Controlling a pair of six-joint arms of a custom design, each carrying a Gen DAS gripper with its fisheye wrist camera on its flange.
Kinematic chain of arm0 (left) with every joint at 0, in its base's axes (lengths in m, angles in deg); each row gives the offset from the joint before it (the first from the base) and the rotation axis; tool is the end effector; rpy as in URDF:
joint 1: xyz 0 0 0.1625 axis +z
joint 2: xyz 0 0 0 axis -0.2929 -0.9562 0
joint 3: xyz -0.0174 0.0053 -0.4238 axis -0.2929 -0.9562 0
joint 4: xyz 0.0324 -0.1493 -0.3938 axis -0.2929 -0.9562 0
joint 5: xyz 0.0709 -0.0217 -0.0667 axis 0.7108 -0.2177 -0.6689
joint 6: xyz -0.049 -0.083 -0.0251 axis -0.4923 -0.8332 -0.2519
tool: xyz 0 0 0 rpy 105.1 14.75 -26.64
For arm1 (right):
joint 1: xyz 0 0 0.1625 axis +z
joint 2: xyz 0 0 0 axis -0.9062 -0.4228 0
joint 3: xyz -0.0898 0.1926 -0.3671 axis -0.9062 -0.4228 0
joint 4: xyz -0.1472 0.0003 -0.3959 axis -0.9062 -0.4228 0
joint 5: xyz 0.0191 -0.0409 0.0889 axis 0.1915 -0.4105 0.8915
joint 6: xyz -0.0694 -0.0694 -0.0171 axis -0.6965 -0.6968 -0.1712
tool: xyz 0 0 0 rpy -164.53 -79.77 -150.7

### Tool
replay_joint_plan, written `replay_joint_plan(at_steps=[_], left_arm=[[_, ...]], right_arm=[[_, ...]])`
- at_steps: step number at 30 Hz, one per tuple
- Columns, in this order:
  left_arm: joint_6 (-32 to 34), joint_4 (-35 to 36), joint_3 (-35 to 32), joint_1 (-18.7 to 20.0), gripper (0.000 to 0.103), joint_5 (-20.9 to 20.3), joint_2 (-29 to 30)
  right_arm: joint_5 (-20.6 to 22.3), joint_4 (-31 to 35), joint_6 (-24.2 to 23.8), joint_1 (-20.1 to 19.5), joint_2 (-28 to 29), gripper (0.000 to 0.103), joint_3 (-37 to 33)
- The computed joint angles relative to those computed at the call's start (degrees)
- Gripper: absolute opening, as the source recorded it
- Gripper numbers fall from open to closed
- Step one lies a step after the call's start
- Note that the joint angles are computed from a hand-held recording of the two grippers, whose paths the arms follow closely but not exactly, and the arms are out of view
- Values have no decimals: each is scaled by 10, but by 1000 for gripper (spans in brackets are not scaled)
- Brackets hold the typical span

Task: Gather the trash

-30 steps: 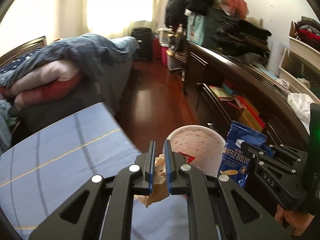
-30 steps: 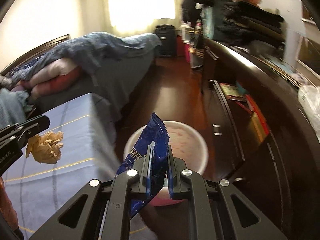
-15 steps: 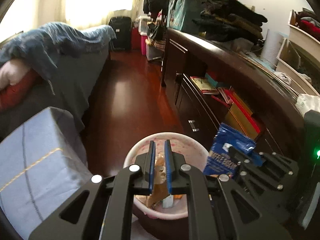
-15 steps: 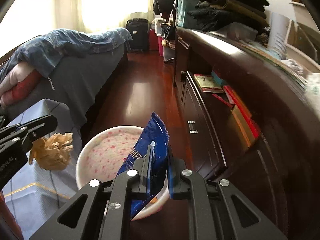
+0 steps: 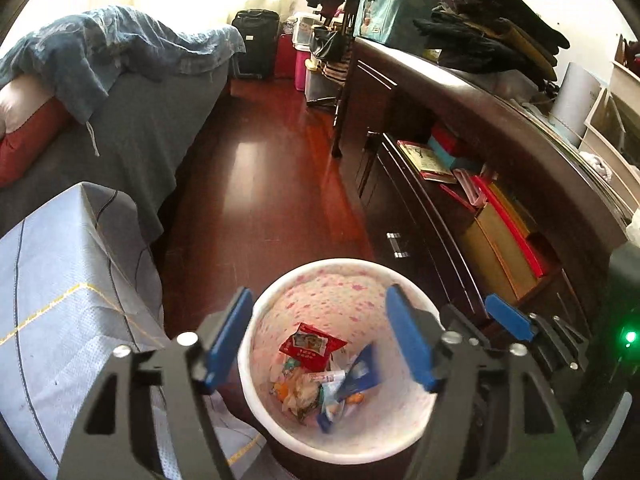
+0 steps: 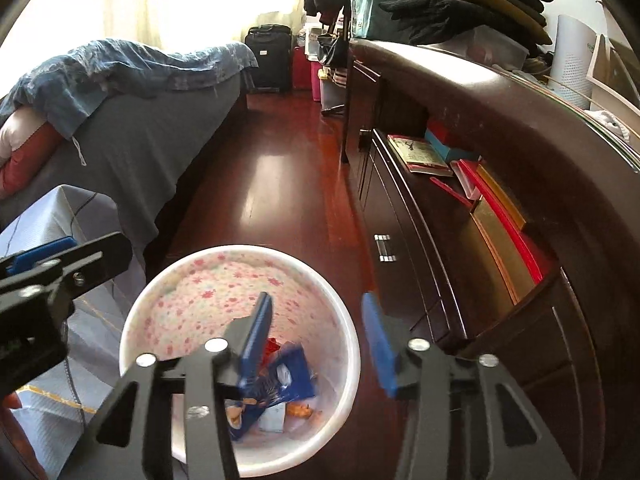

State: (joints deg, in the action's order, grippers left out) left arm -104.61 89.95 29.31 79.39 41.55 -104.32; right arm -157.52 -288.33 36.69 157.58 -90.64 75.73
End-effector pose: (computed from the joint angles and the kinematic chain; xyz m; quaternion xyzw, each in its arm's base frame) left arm -0.1728 -0.7201 -0.0123 0.2797 0.9015 -0.2537 0.2115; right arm 0.0911 -0.6339 0.0642 0.0055 -0.8215 0.3877 0.4181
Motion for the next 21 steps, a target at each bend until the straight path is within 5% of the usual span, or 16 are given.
replay_joint_plan(at_steps=[12, 15, 21], left_arm=[[27, -123, 168, -23, 99, -43, -116], [19, -147, 224, -30, 99, -62, -163], [-4, -191, 333, -40, 99, -127, -263]], right_arm=[[-16, -7, 31, 26, -13, 77, 34], [-21, -12, 43, 44, -16, 91, 50], [-4, 13, 68, 92, -19, 95, 80]])
